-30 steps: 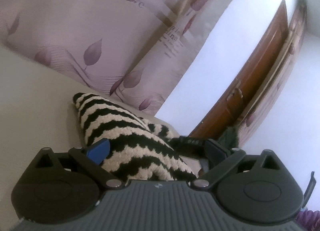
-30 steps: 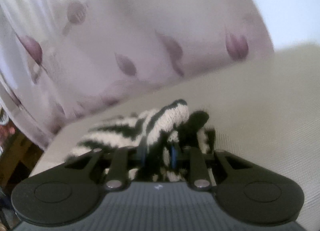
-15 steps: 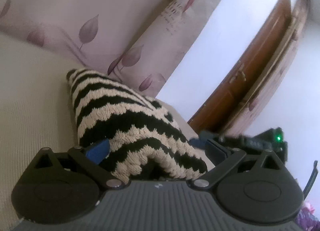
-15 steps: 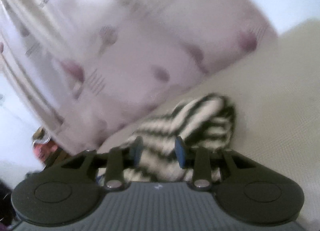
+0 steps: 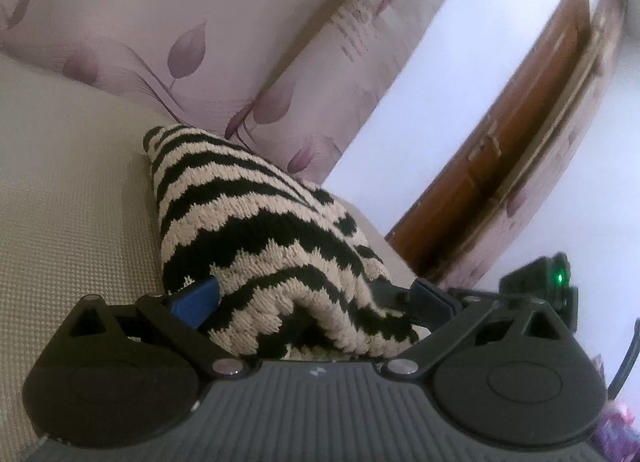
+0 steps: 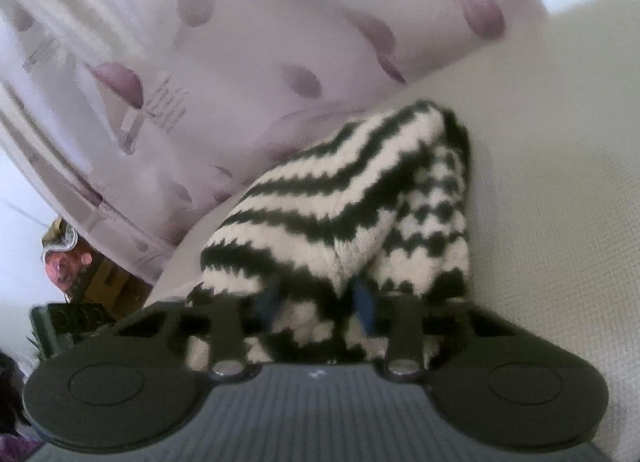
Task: Fold small clothes
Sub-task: 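Fold the cardigan over with both grippers toward each other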
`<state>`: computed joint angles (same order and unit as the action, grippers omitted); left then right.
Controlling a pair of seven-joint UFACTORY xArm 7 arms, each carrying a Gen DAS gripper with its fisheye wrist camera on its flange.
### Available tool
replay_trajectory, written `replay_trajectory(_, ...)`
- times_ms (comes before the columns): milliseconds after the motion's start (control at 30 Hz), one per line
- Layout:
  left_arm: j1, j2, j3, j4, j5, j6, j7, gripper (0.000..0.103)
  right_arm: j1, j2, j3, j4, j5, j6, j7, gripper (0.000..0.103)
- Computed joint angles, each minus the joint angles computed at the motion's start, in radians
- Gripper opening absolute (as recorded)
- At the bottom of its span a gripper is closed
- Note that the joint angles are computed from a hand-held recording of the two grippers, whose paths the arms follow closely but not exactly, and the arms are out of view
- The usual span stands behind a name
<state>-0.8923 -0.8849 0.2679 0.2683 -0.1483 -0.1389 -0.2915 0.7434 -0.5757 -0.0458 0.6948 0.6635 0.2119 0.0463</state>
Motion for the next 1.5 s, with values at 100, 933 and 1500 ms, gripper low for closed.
replay_trajectory(100,0.031,-0.031,-0.028,-0.010,-0.018,-0.015,-0.039,0.100,-0.134,-0.024,0.112,0.000,-0.122,-0.039,0.084,0.014)
replay_trajectory(933,0.069,0.084,-0.107,0.040,0.094,0.026,-0.013,0.083,0.129,0.008,-0.108,-0.061,-0.181,-0.131,0.114,0.016)
replay_trajectory(1500,-0.003,0.101,-0.047,0.016,0.073,-0.056,0.007,0.087,-0.058,0.042,-0.003,0.070,-0.323,-0.132,0.136,0.019)
